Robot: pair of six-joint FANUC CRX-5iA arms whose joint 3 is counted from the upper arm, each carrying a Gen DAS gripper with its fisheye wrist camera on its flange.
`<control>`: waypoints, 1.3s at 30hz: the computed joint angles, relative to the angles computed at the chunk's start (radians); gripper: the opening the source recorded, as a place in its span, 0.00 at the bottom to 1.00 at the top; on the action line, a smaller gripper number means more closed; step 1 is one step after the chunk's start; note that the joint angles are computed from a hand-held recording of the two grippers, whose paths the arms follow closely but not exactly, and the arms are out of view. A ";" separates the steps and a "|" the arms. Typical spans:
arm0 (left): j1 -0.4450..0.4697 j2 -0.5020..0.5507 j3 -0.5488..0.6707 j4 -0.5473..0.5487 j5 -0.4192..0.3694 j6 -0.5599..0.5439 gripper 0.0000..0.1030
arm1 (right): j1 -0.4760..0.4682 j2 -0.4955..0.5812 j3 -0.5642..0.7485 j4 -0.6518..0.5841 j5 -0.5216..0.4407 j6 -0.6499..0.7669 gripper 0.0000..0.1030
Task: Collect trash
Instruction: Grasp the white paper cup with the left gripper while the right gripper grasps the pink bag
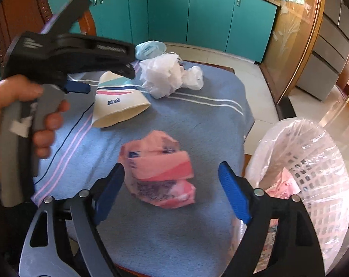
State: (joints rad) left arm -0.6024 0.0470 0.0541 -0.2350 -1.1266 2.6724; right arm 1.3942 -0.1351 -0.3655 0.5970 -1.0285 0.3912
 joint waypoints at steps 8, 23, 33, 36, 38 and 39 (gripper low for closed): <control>-0.030 0.040 0.025 -0.065 -0.050 -0.021 0.76 | -0.034 0.015 0.008 -0.012 0.042 0.016 0.79; -0.191 -0.181 -0.119 -0.219 -0.123 0.083 0.52 | -0.049 0.044 0.035 -0.069 0.142 0.067 0.53; -0.297 -0.193 -0.095 -0.308 -0.205 0.132 0.52 | 0.012 0.029 0.019 0.031 0.073 -0.017 0.52; -0.317 -0.200 -0.093 -0.329 -0.205 0.134 0.52 | 0.018 0.022 0.013 0.040 0.062 -0.030 0.52; -0.341 -0.203 -0.085 -0.360 -0.206 0.126 0.52 | 0.023 0.016 0.008 0.043 0.056 -0.040 0.52; -0.350 -0.204 -0.083 -0.370 -0.206 0.119 0.52 | 0.025 0.014 0.006 0.045 0.054 -0.046 0.52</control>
State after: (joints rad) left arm -0.9522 -0.1571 -0.0285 -0.6054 -1.3324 2.7917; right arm 1.4189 -0.1215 -0.3596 0.6417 -0.9745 0.3457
